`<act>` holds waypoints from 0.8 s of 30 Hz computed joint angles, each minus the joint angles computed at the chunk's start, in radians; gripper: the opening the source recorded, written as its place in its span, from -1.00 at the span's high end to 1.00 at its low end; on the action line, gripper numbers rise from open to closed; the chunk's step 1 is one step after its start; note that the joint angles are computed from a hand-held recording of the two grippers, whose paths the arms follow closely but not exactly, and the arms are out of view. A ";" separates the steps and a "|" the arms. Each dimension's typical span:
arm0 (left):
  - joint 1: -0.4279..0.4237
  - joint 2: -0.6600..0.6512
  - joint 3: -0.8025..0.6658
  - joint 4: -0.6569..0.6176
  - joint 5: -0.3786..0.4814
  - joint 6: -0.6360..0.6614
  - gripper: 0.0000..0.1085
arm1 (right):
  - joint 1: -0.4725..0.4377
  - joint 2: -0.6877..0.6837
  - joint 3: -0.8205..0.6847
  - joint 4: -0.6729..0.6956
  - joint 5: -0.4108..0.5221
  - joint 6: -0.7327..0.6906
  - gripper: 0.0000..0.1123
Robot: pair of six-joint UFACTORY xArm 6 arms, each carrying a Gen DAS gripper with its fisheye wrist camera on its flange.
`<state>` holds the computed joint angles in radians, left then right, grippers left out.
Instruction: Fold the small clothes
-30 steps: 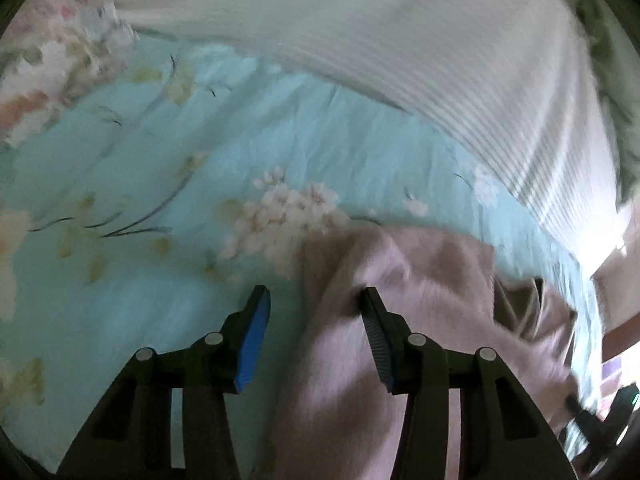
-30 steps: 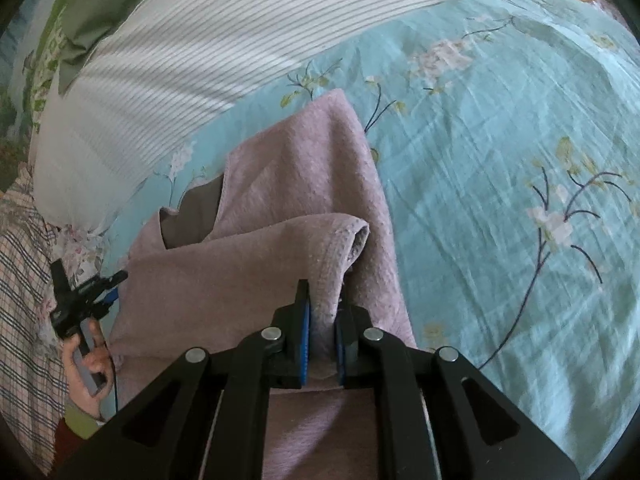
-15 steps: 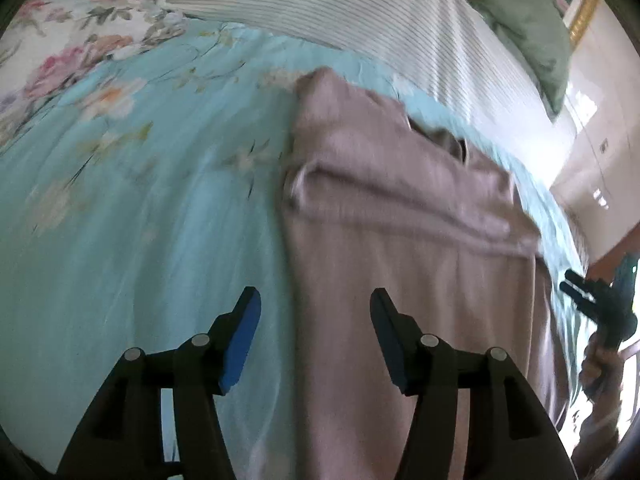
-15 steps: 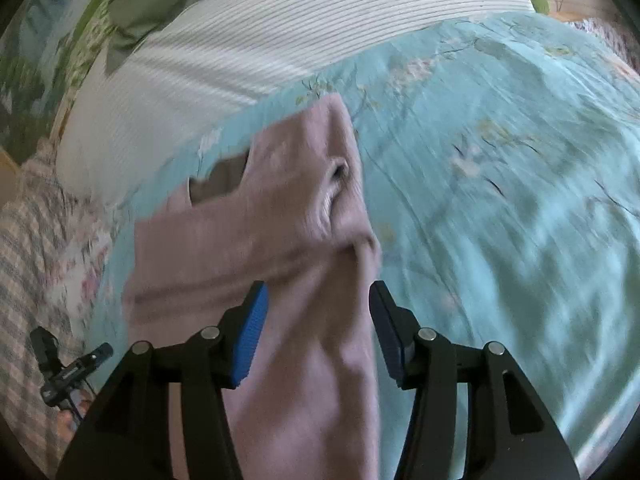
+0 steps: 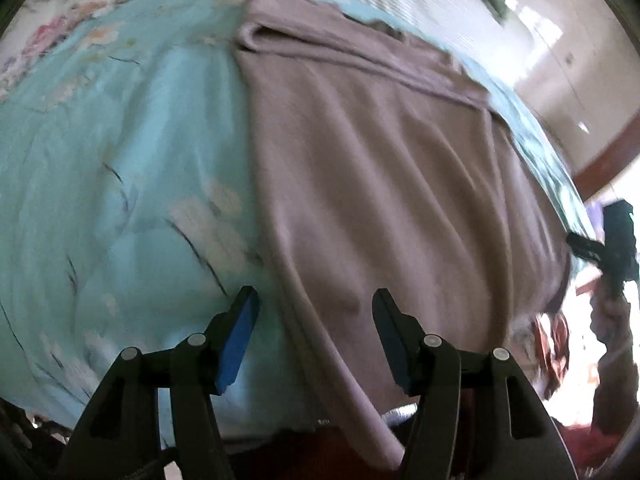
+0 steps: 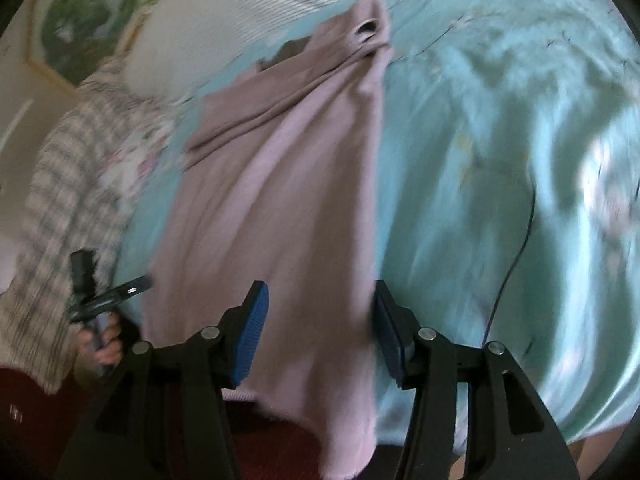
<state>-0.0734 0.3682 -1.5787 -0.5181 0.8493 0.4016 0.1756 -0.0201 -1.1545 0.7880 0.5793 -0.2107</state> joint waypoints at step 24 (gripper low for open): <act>0.054 -0.169 0.182 -0.273 0.024 0.230 0.94 | 0.042 -0.167 0.198 0.450 -0.052 -0.381 0.86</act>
